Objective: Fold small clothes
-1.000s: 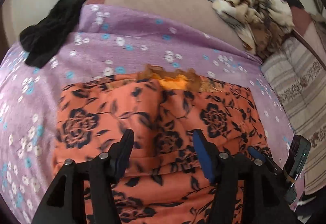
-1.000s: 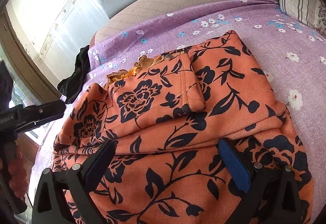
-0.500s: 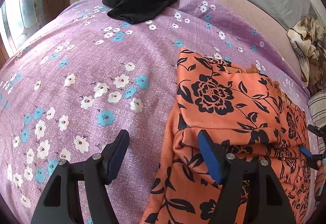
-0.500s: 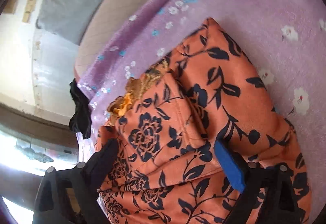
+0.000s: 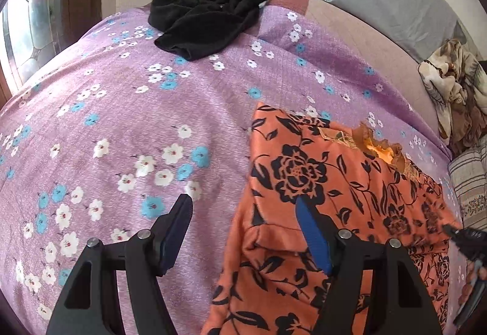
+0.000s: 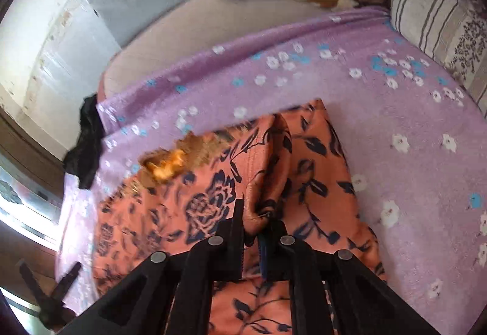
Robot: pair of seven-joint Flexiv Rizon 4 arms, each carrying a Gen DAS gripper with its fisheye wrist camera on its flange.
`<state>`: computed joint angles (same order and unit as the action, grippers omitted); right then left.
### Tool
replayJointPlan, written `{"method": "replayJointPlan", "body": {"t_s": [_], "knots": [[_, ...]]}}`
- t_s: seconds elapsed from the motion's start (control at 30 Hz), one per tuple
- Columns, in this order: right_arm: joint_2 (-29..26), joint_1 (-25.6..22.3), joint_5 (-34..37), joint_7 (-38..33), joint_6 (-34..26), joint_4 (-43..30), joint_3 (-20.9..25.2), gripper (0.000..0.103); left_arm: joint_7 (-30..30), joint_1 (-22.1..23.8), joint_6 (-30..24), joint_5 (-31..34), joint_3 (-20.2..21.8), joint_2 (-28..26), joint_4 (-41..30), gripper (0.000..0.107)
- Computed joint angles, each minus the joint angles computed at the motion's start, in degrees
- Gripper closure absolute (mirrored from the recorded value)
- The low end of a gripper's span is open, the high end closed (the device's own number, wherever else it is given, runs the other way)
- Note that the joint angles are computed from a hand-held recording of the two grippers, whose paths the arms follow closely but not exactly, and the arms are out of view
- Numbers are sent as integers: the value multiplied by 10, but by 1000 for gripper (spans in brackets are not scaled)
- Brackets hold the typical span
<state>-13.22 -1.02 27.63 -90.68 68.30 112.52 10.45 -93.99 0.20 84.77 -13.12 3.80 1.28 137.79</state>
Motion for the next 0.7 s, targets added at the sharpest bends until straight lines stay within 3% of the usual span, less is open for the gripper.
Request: {"method": "replayJointPlan", "body": {"t_s": [0.07, 0.17, 0.27, 0.33, 0.37, 0.4, 0.5, 0.6, 0.63, 0.7], "knots": [[-26, -18, 11, -7, -67, -13, -3, 88, -36, 6, -38, 75, -6, -16, -31, 30], [-20, -50, 93, -66, -47, -7, 14, 80, -114, 6, -129, 223, -2, -50, -93, 29], [6, -43, 91, -51, -19, 7, -1, 66, -136, -3, -98, 241, 13, -59, -87, 21], [22, -50, 124, -79, -10, -2, 3, 49, -126, -2, -95, 224, 13, -59, -82, 21], [26, -54, 152, -104, -11, -13, 8, 28, -129, -3, -96, 228, 15, -60, -84, 20], [27, -59, 183, -135, -27, -30, 12, 23, -138, -5, -100, 239, 18, -61, -88, 18], [1, -70, 265, -225, -110, -82, 13, 24, -161, -9, -103, 268, 23, -63, -96, 17], [-53, -39, 207, -129, -117, -78, -15, 32, -165, -9, -103, 275, 24, -62, -96, 17], [-50, -52, 242, -143, -108, -78, -6, 32, -165, -8, -100, 278, 24, -63, -97, 17], [-33, -57, 238, -134, -99, -75, 1, 30, -182, -12, -105, 300, 27, -65, -103, 14]]}}
